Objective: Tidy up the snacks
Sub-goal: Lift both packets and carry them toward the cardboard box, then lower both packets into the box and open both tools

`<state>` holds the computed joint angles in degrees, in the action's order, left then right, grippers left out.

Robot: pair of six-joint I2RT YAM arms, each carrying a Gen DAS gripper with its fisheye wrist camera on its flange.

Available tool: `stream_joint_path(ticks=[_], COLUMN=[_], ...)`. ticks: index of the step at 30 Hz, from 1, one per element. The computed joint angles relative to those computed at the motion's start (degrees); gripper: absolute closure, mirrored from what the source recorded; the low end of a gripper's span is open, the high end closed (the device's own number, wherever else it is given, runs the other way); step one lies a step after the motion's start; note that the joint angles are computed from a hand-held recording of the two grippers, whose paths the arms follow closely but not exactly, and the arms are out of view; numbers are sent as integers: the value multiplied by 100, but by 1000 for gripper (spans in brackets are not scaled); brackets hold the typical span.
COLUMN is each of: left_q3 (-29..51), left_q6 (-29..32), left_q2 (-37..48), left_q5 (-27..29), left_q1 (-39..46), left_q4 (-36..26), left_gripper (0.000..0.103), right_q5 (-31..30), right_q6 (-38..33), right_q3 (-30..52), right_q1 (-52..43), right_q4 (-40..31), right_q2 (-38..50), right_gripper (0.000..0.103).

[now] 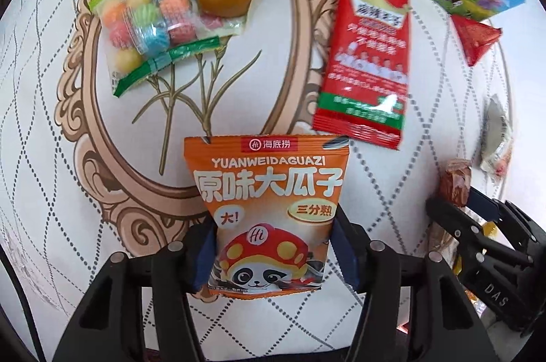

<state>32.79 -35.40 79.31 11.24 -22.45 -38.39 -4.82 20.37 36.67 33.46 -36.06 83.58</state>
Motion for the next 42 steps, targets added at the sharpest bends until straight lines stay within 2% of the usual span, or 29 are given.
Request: stream_joint_path(ticks=[5,8,13,16,20,24,28,31,34,42], left_q3=[419,969,2357,3154,4426,5917,7491,8394,8963,8871], left_q6=[-41,-18,216,638,991,1220,1358,1351,1372,1280], left_q2=[-692,-1000,-756,-272,648,1979,3500,4397,5009,5369], left_q5=[110,227,742,1009,905,704,609,761,768,1196], left_q1=[-22,73,627,1174,1341,1396,1410,1416,1377,1347], left_q4=[-672,-1138,-1708,-1855,-2115,-2468,-3023,-3410,-3654,-3562], left_gripper=[47,47,47,47,47,47,47,47,47,46], right_q5=[-377,-548,-857,-965,-826,-647,-538,-422,-353,-526], right_q6=[47,-50,-259,-405,-603,-893,-1084,-1252,-1385,-1477], right_q3=[206,542,1570,2290,3521,4609,5836,6571,7057,7176], right_q1=[-136,-274,-638,-862,-1020,-1316,-1583,-1668,-1722,-1831], right_q4=[-396,-765,-1331,-1514,-1688,-1736,-1908,-2165,-2365,-2341], right_q2=[-504,-848,-936,-766,-51,748,1930,2616,3187,3790], right_gripper=[44,44,44,44,44,44,44,44,44,44])
